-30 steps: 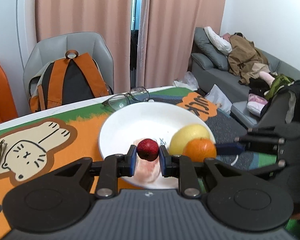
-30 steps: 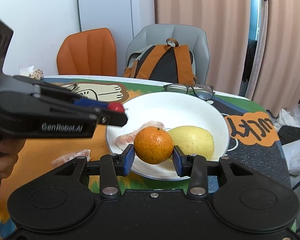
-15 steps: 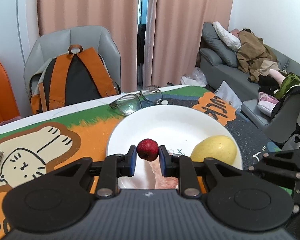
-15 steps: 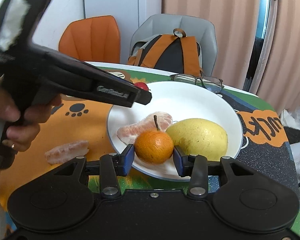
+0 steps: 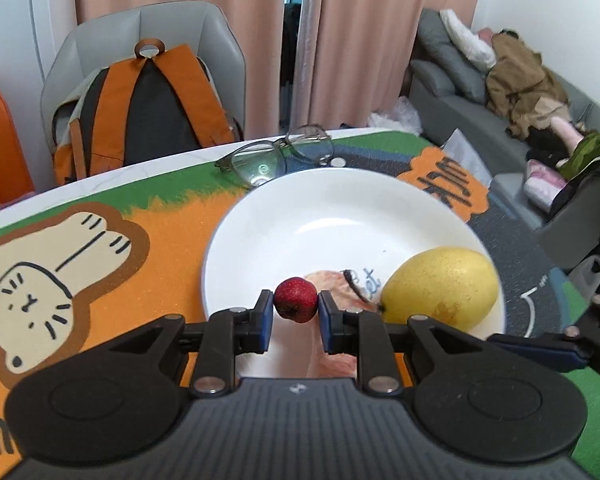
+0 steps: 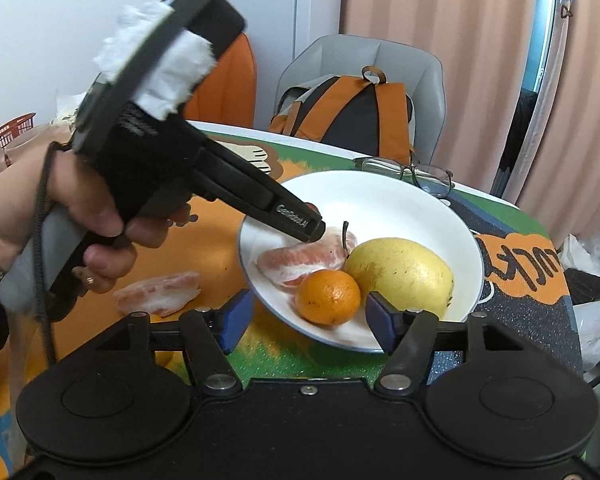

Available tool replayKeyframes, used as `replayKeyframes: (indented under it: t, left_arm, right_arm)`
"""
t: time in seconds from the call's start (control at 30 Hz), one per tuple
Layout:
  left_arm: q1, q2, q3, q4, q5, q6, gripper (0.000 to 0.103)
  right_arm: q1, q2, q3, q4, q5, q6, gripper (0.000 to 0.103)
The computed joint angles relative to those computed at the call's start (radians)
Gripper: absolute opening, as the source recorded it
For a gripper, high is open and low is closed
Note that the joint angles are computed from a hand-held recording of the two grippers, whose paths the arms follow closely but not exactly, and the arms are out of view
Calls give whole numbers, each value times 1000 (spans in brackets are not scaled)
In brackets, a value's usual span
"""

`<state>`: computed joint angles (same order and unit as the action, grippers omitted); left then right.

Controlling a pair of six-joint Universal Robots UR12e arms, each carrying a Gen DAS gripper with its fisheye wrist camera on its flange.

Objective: Organize fruits
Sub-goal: 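Open left gripper dropping red fruit in bowl while right gripper releases tangerine, then move left tool to another pomelo segment while right gripper closes on a pear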

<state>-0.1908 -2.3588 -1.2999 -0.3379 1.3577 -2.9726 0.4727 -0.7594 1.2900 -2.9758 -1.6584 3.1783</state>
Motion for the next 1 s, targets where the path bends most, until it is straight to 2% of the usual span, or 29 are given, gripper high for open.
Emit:
replayKeyframes:
  t: [0.23,0.4,0.47,0.53,0.57,0.63,0.67,0.73,0.83,1.0]
  left_arm:
    - [0,-2,29,-74,6,-23,23]
    - [-1,6,27,-97,19,-17,32]
    - [1,12,16,-85,17,-23,39]
    - [3,20,0,-60,10,-30,53]
    - [7,25,-11,-44,-4,-29,56]
    - [13,37,-35,-21,-37,-12,63]
    - [14,43,-48,-8,-44,0,65]
    - [15,57,-78,24,-46,23,74]
    - [23,78,-124,70,-71,42,77]
    - [40,104,-180,107,-107,22,82]
  right_arm:
    - [0,-15,22,0,9,-10,66]
    - [-2,-25,38,-5,18,-13,73]
    - [-2,-29,46,-16,18,-13,78]
    - [-1,-34,57,-33,14,-13,82]
    - [0,-36,65,-46,10,-17,85]
    - [2,-40,78,-67,1,-26,89]
    - [4,-42,84,-76,-3,-31,91]
    - [4,-47,98,-91,-2,-36,92]
    - [3,-55,117,-112,9,-26,94]
    - [3,-62,142,-127,26,-9,94]
